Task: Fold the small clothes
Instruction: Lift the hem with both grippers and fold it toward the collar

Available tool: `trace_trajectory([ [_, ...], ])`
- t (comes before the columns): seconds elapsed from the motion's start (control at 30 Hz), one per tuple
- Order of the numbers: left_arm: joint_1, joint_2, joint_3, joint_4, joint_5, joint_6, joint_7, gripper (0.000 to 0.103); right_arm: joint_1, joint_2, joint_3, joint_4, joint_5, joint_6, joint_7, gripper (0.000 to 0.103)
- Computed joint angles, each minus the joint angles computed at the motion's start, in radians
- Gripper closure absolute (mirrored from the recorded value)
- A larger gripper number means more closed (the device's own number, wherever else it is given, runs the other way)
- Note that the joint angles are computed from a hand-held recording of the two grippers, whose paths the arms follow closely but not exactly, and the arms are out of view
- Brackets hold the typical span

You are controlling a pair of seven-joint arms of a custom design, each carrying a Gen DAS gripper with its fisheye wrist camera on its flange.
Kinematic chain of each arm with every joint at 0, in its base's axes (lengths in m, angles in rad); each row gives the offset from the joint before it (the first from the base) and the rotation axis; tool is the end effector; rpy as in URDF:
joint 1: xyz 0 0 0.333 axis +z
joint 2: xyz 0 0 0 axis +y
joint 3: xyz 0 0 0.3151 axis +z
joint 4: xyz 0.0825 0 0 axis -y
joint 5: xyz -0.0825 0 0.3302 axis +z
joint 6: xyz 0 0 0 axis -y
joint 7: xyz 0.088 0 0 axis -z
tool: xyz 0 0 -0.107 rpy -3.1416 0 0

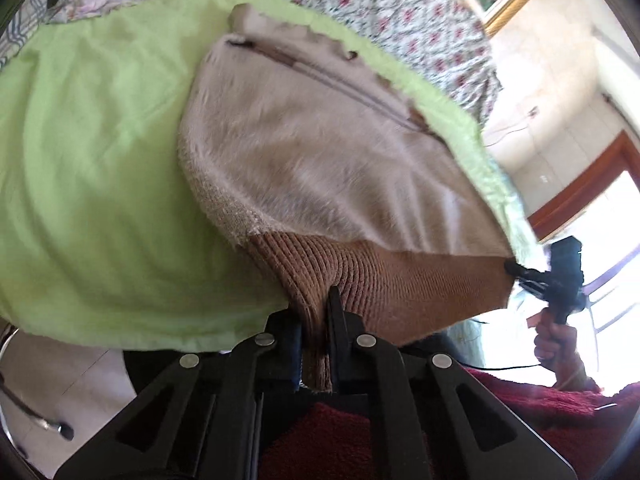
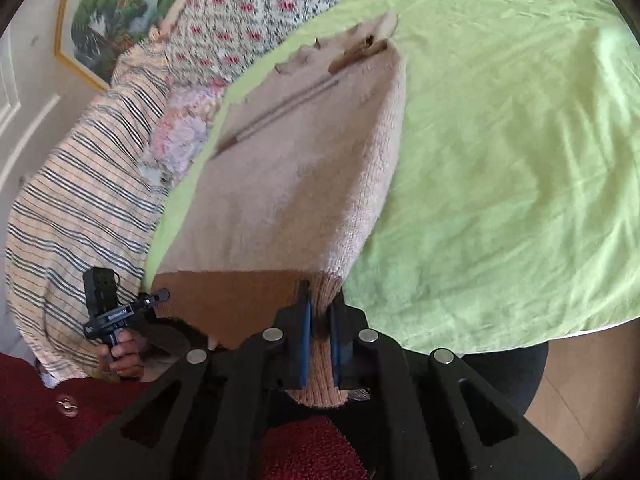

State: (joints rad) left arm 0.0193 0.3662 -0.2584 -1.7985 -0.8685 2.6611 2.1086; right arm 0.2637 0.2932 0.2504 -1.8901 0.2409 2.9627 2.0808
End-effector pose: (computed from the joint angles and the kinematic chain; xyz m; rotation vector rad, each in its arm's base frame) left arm 0.6225 -0.1098 0.4253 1.9805 -2.0745 1.1991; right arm 0.5585 0.2776 0.4765 -1.4308 1.8528 -0.0242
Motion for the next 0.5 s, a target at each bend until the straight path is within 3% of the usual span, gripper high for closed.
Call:
trace_trajectory([
  [0.1,0.001,0.053,0.015,0.073,0.037,-0.061,-0.065,0.084,-0.098,0.042,0.130,0.019,0.141,0.049,-0.134,0.091],
  [0.17,0.000,0.082,0.016,0.107,0.057,-0.076,-0.104,0.060,-0.102,0.062,0.140,0.036,0.161,0.051,-0.151,0.090],
  [0.23,0.009,0.105,0.015,0.129,0.070,-0.094,-0.128,0.055,-0.088,0.079,0.127,0.050,0.156,0.045,-0.141,0.083],
  [0.3,0.009,0.117,0.006,0.138,0.077,-0.078,-0.124,0.061,-0.067,0.095,0.105,0.063,0.136,0.035,-0.124,0.081],
  [0.33,-0.004,0.117,0.010,0.133,0.099,-0.043,-0.119,0.086,-0.063,0.101,0.103,0.070,0.127,0.028,-0.123,0.081],
  [0.37,-0.009,0.119,0.011,0.135,0.116,-0.033,-0.121,0.094,-0.054,0.097,0.091,0.066,0.114,0.025,-0.115,0.084],
  [0.4,-0.005,0.117,0.006,0.133,0.120,-0.028,-0.116,0.095,-0.035,0.089,0.070,0.062,0.090,0.024,-0.099,0.091],
  [0.5,0.019,0.084,-0.036,0.084,0.059,0.051,-0.041,0.096,-0.088,0.056,0.134,0.016,0.128,0.076,-0.156,0.095],
])
